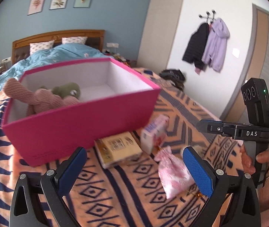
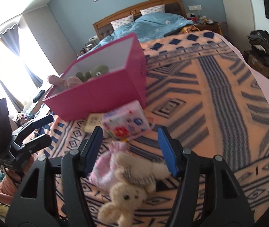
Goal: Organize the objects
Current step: 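Close both grippers on the cream teddy bear and lift it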
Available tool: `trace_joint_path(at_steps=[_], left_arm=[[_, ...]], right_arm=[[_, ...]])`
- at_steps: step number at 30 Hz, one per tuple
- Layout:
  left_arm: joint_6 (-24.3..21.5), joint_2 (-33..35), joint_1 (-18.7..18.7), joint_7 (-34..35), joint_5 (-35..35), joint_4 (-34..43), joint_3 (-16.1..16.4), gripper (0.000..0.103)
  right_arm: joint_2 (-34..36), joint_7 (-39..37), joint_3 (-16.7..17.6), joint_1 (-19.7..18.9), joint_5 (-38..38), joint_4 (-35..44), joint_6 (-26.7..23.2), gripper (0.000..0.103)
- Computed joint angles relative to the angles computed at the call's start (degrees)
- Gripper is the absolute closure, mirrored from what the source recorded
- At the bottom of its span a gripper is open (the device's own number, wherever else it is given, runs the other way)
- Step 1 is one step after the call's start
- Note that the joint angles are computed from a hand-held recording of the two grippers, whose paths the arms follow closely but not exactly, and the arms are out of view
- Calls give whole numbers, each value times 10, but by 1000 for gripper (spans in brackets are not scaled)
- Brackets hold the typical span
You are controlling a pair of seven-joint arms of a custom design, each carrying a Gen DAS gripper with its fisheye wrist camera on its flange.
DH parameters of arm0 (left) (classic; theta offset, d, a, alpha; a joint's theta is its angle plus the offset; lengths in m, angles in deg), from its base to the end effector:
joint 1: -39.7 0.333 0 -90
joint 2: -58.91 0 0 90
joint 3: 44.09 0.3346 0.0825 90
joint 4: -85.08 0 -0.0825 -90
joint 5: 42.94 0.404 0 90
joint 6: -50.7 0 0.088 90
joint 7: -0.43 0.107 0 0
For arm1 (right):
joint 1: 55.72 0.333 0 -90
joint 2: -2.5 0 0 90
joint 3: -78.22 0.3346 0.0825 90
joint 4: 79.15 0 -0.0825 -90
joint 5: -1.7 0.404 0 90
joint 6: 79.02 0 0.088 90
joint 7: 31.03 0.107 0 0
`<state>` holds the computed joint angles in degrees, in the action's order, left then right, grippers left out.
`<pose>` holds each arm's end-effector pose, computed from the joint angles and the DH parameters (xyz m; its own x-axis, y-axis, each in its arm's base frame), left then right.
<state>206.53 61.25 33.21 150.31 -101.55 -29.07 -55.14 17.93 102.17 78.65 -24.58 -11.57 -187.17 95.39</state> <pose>0.6033 -0.1564 0.5152 -0.5762 -0.7971 0.1806 -0.5741 0.2376 -0.7836 0.5776 0.3751 0.4790 0.1725 -0.9093 -0.3786 -0.7182 0.1470 -0.6801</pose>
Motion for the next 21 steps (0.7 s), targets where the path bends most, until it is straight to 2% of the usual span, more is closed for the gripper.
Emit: trace_joint_path(at_steps=[5, 9, 11, 16, 18, 19, 21], left_arm=[[-41, 0, -3, -7, 22, -5, -2, 0], [-82, -1, -6, 0, 25, -4, -3, 0], [-93, 1, -9, 0, 33, -4, -5, 0], [-125, 3, -15, -11, 58, -3, -8, 0], [-139, 4, -16, -14, 65, -2, -9, 0], [-144, 3, -17, -15, 65, -3, -9, 0], [-158, 5, -18, -17, 68, -1, -9, 0]], right_arm=[[-24, 13, 11, -8, 22, -57, -1, 41], [-36, -2, 42, -33, 67, -95, 14, 41], [-39, 9, 34, -26, 67, -103, 18, 41], [-28, -12, 57, -48, 109, -104, 34, 41], [-17, -50, 94, -80, 148, -97, 42, 41], [-8, -86, 135, -114, 180, -93, 53, 41], [4, -130, 183, -152, 222, -84, 59, 44]])
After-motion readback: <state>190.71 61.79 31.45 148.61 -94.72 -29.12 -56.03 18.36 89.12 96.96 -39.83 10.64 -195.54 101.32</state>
